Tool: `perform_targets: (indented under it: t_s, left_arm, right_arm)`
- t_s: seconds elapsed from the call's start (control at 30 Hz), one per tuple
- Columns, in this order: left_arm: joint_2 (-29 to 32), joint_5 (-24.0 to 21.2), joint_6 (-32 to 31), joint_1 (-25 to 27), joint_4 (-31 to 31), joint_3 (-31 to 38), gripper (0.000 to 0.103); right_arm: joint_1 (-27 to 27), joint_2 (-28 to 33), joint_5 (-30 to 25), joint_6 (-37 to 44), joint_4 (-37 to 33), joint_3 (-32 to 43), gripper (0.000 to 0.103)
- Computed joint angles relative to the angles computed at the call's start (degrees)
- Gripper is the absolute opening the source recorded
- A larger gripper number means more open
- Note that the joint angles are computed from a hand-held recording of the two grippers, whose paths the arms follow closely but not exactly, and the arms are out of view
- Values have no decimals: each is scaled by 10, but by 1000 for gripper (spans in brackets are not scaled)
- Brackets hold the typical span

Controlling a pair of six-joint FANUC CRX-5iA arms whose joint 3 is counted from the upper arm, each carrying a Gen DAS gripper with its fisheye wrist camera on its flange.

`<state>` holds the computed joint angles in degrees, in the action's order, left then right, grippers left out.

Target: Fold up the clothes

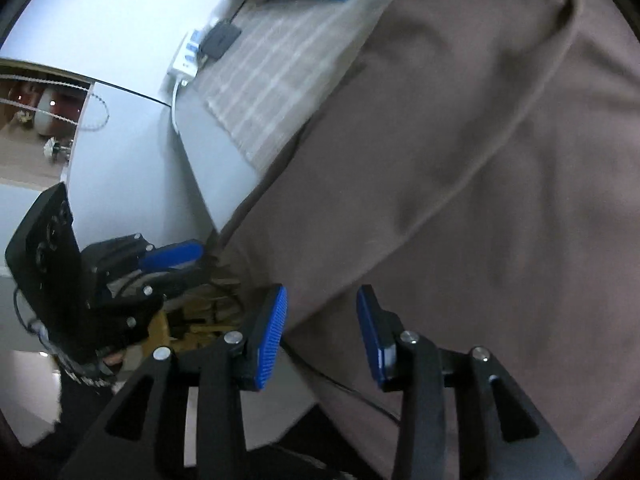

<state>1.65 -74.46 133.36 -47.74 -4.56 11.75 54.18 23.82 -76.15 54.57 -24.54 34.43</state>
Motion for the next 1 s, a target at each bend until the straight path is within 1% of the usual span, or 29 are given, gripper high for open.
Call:
perform_targets:
  t_s: [0.07, 0.1, 0.13, 0.17, 0.2, 0.27, 0.3, 0.33, 0.37, 0.4, 0.43, 0.5, 0.57, 0.63, 0.67, 0.7, 0.73, 0.77, 0.83, 0.9, 1.0]
  left_arm:
    - [-6, 13, 8, -3, -2, -8, 21]
    - [-9, 17, 12, -5, -5, -11, 21]
    - [-10, 20, 17, -8, -8, -12, 21]
    - [-10, 21, 23, -10, -12, -10, 21]
    - [-11, 22, 26, -12, -15, -9, 21]
    - [-15, 24, 31, -17, -22, -6, 21]
    - [-16, 24, 34, -19, -25, -5, 21]
    - [-16, 25, 34, -21, -29, -3, 21]
    - [-15, 27, 34, -22, -29, -2, 21]
    - [-15, 31, 34, -22, -28, -3, 21]
    - [-14, 35, 34, -21, -26, -3, 21]
    - [-7, 32, 29, -24, -30, 4, 21]
    - [0, 28, 29, -27, -33, 13, 21]
    - [0, 36, 27, -26, -30, 12, 21]
    - [-2, 36, 29, -25, -31, 10, 21]
    - [-4, 34, 31, -25, -33, 9, 21]
    - [-5, 32, 34, -25, -34, 9, 21]
    - [-9, 31, 42, -25, -37, 6, 21]
    - [-16, 29, 60, -30, -46, 3, 21]
    - [-25, 27, 76, -35, -55, -3, 21]
    - [-36, 19, 95, -47, -69, -9, 21]
  right_arm:
    - [3, -3, 23, -12, -2, -8, 36]
    - [4, -5, 36, -18, -2, -13, 31]
    - [8, -1, 31, -20, 8, -6, 24]
    - [9, 0, 26, -18, 15, 3, 5]
    - [11, 1, 22, -16, 21, 11, 3]
    - [1, -27, 52, -1, 2, -8, 3]
    - [5, -41, 57, 1, 24, -15, 3]
    - [19, -41, 32, 0, 76, -10, 3]
    - [43, -38, 1, -8, 151, -6, 3]
    - [57, -23, -58, -5, 206, 12, 3]
    - [63, -12, -97, -2, 231, 22, 4]
    - [56, 8, -155, 13, 210, 51, 7]
    - [67, 8, -163, 13, 248, 48, 7]
    - [86, -11, -123, 20, 296, 27, 8]
    - [90, -17, -105, 34, 296, 28, 11]
    - [90, -14, -97, 58, 274, 46, 20]
    - [88, -1, -100, 77, 247, 72, 26]
    - [86, 14, -106, 93, 220, 100, 37]
    - [88, 54, -136, 112, 201, 152, 39]
    - [95, 83, -164, 136, 208, 175, 39]
    - [108, 118, -211, 146, 253, 190, 39]
